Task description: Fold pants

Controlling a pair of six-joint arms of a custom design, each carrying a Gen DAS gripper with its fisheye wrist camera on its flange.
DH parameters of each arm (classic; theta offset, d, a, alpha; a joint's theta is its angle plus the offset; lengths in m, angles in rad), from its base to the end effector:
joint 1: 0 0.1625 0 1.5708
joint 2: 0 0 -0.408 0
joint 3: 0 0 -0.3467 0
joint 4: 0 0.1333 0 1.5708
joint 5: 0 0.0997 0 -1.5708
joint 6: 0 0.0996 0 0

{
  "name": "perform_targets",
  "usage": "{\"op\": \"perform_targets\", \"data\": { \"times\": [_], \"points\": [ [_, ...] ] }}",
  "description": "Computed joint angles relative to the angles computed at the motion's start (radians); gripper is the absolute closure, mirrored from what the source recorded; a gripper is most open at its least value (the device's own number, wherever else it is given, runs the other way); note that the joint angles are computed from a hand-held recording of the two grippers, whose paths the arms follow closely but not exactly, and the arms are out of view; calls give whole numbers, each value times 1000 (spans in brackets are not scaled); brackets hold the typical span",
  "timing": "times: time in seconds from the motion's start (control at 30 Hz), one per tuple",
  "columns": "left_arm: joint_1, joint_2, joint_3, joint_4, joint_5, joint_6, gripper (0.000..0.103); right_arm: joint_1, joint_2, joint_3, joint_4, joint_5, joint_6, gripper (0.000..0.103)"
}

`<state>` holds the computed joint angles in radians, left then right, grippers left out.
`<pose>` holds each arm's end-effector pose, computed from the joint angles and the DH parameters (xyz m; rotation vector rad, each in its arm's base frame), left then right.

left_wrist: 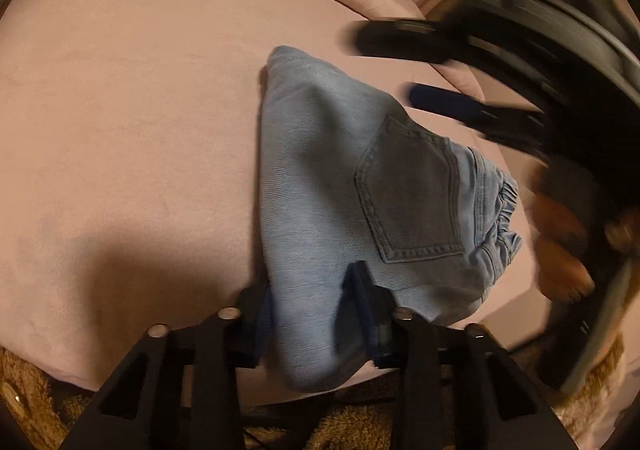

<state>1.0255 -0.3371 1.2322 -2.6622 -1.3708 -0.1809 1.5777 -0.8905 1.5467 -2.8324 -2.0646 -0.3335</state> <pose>-0.2419 -0.6939 -0.0494 0.5145 2.9562 -0.3831 0.0907 -0.6626 0.2528 0.2282 -2.4825 0.6640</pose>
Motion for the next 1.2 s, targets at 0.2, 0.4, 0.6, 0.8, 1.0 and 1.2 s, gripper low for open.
{"op": "perform_targets", "data": {
  "times": [0.2, 0.4, 0.6, 0.8, 1.0, 1.2],
  "points": [
    [10, -5, 7, -4, -28, 10, 75, 13, 156, -189, 117, -148, -16, 31],
    [-2, -22, 53, -45, -4, 44, 79, -17, 191, -222, 134, -116, -67, 69],
    [-44, -78, 159, -160, 68, 105, 82, -19, 104, -131, 66, 3, -33, 76],
    [-43, -95, 189, -173, 138, 100, 82, 0, 144, -186, 67, 68, -33, 77],
    [-8, -78, 173, -129, 88, 39, 80, -5, 262, -277, 80, -40, -56, 77],
    [2, -80, 170, -130, 69, 41, 79, -2, 281, -294, 68, -76, -87, 76]
  ]
}}
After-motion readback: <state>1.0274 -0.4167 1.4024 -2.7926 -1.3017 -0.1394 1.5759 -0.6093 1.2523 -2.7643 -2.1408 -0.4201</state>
